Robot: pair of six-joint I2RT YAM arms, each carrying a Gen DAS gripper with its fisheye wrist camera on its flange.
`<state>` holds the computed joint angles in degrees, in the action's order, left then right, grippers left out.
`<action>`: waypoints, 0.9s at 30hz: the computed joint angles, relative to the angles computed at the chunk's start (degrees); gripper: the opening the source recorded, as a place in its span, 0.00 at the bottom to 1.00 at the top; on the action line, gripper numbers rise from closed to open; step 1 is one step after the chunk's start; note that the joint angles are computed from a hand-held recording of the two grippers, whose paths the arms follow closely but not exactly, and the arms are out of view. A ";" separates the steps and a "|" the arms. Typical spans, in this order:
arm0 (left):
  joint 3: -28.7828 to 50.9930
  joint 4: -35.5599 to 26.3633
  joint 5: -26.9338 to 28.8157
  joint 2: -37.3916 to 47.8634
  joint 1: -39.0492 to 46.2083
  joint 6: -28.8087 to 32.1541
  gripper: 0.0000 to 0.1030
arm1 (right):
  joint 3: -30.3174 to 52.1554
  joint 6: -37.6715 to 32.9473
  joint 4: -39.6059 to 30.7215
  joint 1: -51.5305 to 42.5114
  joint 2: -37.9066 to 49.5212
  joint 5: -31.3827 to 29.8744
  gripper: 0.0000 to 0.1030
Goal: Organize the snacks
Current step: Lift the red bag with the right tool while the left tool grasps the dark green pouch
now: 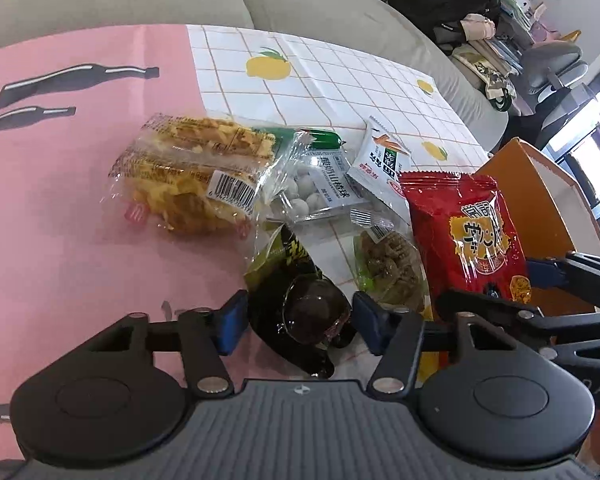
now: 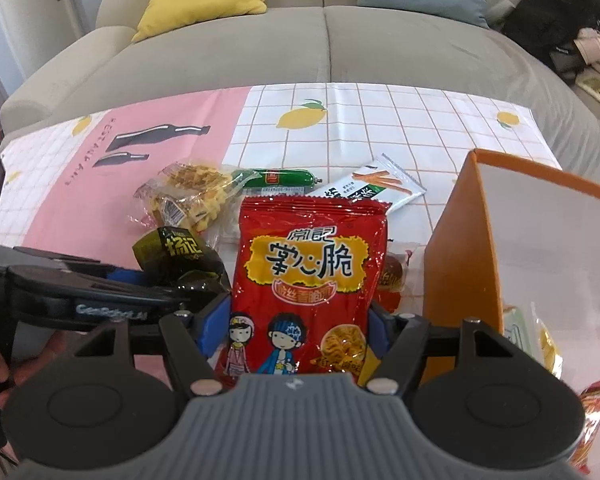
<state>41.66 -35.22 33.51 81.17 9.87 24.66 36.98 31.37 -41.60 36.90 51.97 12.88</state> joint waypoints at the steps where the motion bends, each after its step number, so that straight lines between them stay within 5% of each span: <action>1: 0.07 -0.22 0.37 0.13 -0.03 -0.03 0.56 | -0.02 -0.10 -0.01 -0.05 -0.08 -0.06 0.65; 14: -2.38 -2.57 0.26 -9.29 2.38 -6.02 0.48 | 0.43 0.99 -1.28 1.58 -1.65 0.41 0.65; 27: 3.35 -22.89 8.86 -24.16 14.78 -3.07 0.41 | 5.96 9.91 -11.87 11.96 -10.73 5.62 0.65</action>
<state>45.01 -58.11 42.37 57.01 24.65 21.59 42.94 41.27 -53.47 48.87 41.24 18.50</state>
